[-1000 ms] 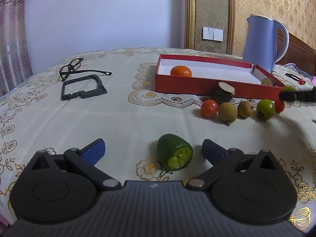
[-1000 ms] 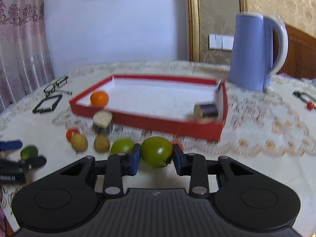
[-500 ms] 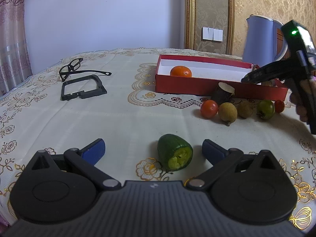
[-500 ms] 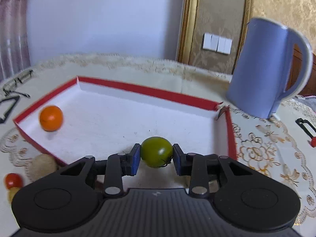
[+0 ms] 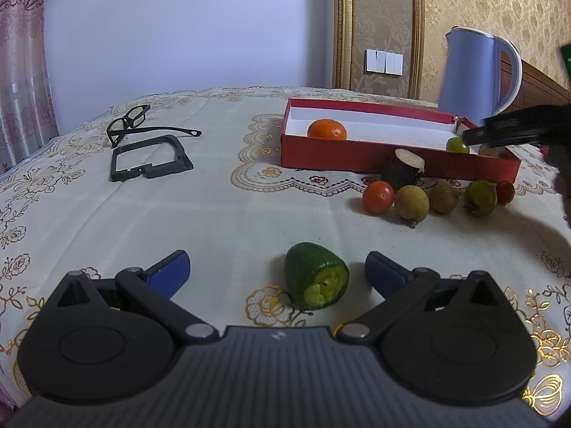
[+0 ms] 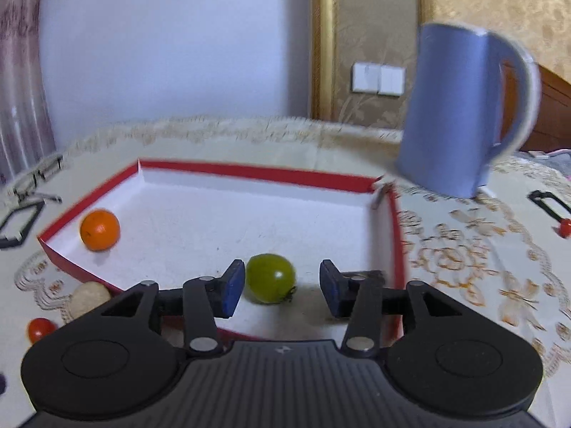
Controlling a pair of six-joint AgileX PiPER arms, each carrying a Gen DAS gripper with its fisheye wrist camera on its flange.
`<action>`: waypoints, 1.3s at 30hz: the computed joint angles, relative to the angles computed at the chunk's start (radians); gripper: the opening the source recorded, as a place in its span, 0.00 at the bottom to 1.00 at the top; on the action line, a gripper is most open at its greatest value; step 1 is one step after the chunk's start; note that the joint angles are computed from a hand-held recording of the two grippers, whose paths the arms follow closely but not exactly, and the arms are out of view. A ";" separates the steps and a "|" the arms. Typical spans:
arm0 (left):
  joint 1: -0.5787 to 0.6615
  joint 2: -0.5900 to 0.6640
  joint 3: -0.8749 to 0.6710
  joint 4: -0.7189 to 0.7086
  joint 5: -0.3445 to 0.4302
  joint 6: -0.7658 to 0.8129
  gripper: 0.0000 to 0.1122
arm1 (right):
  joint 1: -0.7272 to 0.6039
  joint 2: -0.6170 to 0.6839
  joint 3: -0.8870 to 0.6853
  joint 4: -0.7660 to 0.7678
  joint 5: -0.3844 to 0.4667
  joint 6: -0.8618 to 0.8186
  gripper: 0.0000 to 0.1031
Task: Organize fruits
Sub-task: 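Carry the green tomato into the red box and release it, then close the left gripper around the green pepper piece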
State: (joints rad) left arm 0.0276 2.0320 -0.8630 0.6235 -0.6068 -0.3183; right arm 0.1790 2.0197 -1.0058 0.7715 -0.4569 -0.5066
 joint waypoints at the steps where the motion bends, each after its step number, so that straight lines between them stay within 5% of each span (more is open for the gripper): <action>1: -0.001 -0.001 -0.001 -0.001 0.004 -0.002 0.92 | 0.000 -0.025 0.045 -0.051 -0.024 0.066 0.46; 4: -0.008 -0.006 0.001 -0.020 0.014 0.003 0.92 | -0.005 -0.089 0.183 -0.185 -0.118 0.250 0.48; 6: -0.017 -0.012 0.012 -0.061 0.014 0.029 0.91 | 0.003 -0.117 0.248 -0.146 -0.175 0.264 0.52; 11: -0.026 -0.023 0.048 -0.088 -0.026 0.062 0.73 | -0.014 -0.159 0.396 -0.163 -0.335 0.383 0.58; 19: -0.040 -0.040 0.052 -0.040 -0.019 0.036 0.47 | -0.074 -0.146 0.404 -0.138 -0.274 0.421 0.58; 27: -0.051 -0.048 0.054 -0.048 -0.002 0.030 0.42 | -0.144 -0.139 0.402 -0.178 -0.202 0.539 0.66; 32: -0.052 -0.051 0.057 -0.080 0.001 0.041 0.28 | -0.126 -0.134 0.381 -0.106 -0.183 0.461 0.68; 39: -0.042 -0.058 0.059 -0.048 -0.002 0.006 0.25 | -0.094 -0.123 0.336 0.030 -0.151 0.294 0.73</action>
State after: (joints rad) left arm -0.0146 1.9739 -0.8041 0.5756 -0.6085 -0.3126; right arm 0.0854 1.8965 -0.6700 0.8015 -0.6081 -0.2131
